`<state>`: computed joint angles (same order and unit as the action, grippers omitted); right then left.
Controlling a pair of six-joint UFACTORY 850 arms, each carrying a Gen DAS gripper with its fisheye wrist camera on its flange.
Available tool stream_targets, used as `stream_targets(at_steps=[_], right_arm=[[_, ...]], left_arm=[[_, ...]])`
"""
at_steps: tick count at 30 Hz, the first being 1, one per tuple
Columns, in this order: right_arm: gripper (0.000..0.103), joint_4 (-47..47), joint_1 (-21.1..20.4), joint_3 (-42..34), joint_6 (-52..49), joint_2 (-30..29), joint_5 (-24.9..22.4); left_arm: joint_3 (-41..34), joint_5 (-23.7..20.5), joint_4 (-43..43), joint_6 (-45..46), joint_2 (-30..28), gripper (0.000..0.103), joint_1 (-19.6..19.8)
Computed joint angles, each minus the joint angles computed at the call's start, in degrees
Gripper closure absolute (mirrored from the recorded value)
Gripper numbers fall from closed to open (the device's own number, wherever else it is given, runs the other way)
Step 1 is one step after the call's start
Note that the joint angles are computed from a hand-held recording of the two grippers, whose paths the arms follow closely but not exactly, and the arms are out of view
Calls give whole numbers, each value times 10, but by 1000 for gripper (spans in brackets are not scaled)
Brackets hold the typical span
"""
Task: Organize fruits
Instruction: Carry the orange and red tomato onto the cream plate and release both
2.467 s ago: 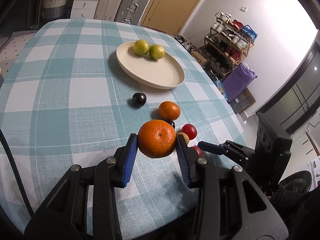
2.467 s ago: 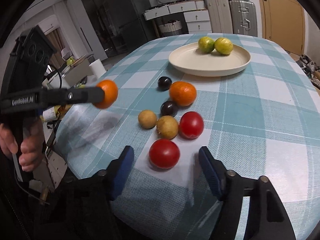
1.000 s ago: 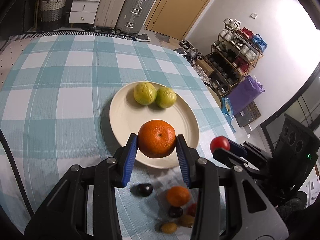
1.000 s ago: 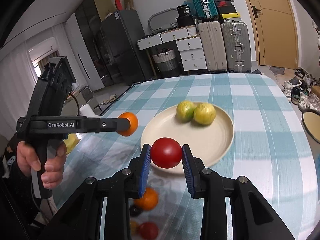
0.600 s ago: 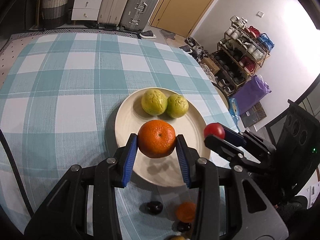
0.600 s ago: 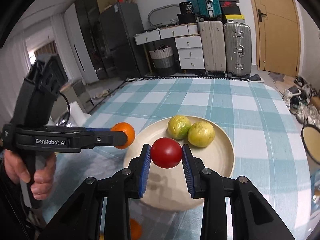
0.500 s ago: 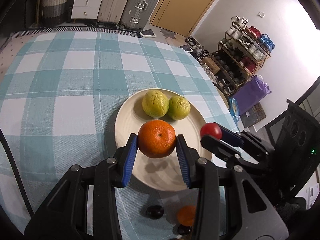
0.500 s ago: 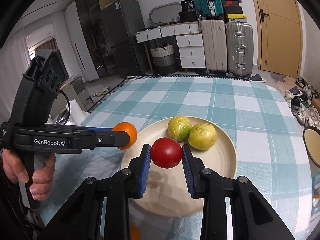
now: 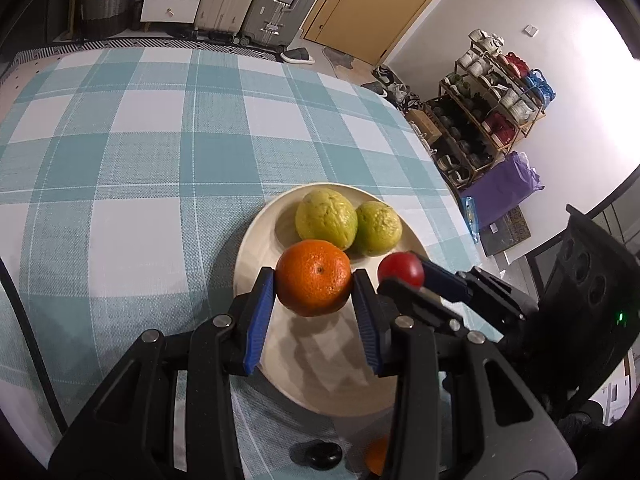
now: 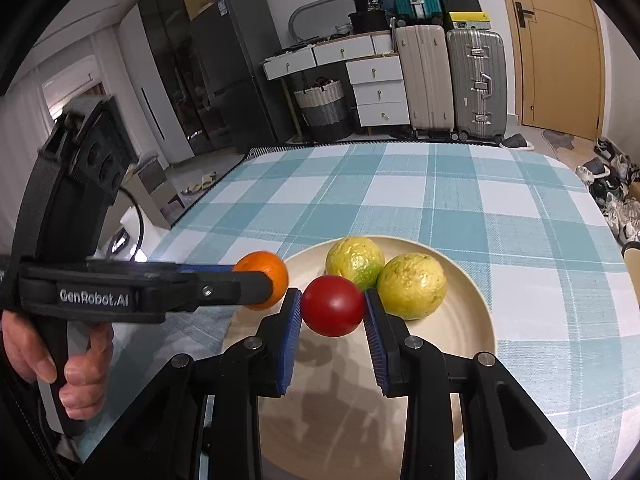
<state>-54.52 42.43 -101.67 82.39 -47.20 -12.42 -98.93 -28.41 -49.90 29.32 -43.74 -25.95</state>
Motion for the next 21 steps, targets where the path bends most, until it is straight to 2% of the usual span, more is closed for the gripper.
stream_targets(at_steps=[2, 13, 21], right_arm=[[71, 30, 1, -11, -36, -9, -8], [71, 90, -4, -29, -75, -27, -13], [71, 99, -1, -48, -94, -42, -26]], left_arm=[[-9, -5, -3, 0, -8, 67, 2], [-53, -27, 26, -26, -42, 67, 0], [-81, -39, 38, -47, -64, 67, 0]])
